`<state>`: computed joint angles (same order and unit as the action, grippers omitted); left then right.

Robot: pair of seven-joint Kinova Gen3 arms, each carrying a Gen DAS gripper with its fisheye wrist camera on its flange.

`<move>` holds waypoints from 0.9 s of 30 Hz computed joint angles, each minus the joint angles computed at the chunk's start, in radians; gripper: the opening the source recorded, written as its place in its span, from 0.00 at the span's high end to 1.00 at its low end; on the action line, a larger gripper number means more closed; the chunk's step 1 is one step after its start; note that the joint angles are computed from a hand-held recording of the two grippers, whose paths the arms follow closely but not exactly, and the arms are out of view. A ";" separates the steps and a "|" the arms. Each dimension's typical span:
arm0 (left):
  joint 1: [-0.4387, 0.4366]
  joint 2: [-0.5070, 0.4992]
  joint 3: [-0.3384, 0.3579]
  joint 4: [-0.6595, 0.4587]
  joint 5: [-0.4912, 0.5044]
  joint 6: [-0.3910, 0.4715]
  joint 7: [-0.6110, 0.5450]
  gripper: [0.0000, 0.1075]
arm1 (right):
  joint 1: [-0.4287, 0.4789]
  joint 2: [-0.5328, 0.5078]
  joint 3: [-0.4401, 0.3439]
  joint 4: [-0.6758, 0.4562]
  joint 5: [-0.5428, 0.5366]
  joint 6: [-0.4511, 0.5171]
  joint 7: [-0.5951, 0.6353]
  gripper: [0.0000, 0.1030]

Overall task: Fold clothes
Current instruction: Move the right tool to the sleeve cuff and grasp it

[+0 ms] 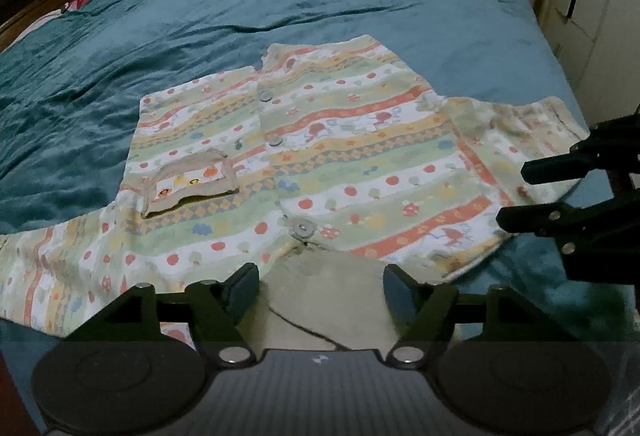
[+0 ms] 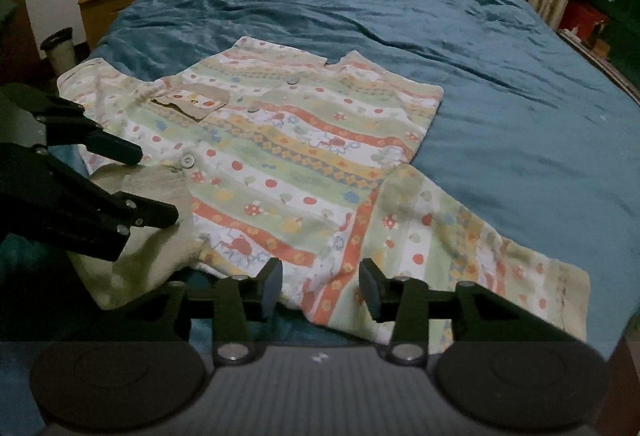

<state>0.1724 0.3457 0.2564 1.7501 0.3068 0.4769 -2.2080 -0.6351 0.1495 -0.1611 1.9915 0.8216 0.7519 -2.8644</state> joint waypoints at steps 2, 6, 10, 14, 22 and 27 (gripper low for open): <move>-0.002 -0.010 0.002 0.008 0.011 0.001 0.005 0.28 | -0.014 -0.004 -0.005 0.001 0.009 0.022 -0.026 0.57; -0.009 -0.031 0.012 0.029 0.034 -0.017 -0.003 0.20 | -0.030 -0.016 -0.015 0.011 0.033 0.058 -0.087 0.52; -0.047 -0.051 0.050 0.054 0.106 -0.057 -0.056 0.09 | -0.030 -0.032 -0.024 0.036 0.057 0.087 -0.156 0.50; -0.109 -0.060 0.114 0.073 0.231 -0.102 -0.148 0.04 | -0.017 -0.055 -0.029 0.075 0.077 0.116 -0.266 0.50; 0.010 -0.022 0.017 -0.001 0.163 -0.084 -0.024 0.04 | 0.048 -0.120 -0.044 0.200 0.092 0.161 -0.510 0.50; 0.064 0.000 -0.026 -0.013 0.046 -0.099 0.095 0.04 | 0.123 -0.170 -0.039 0.287 0.096 0.116 -0.660 0.51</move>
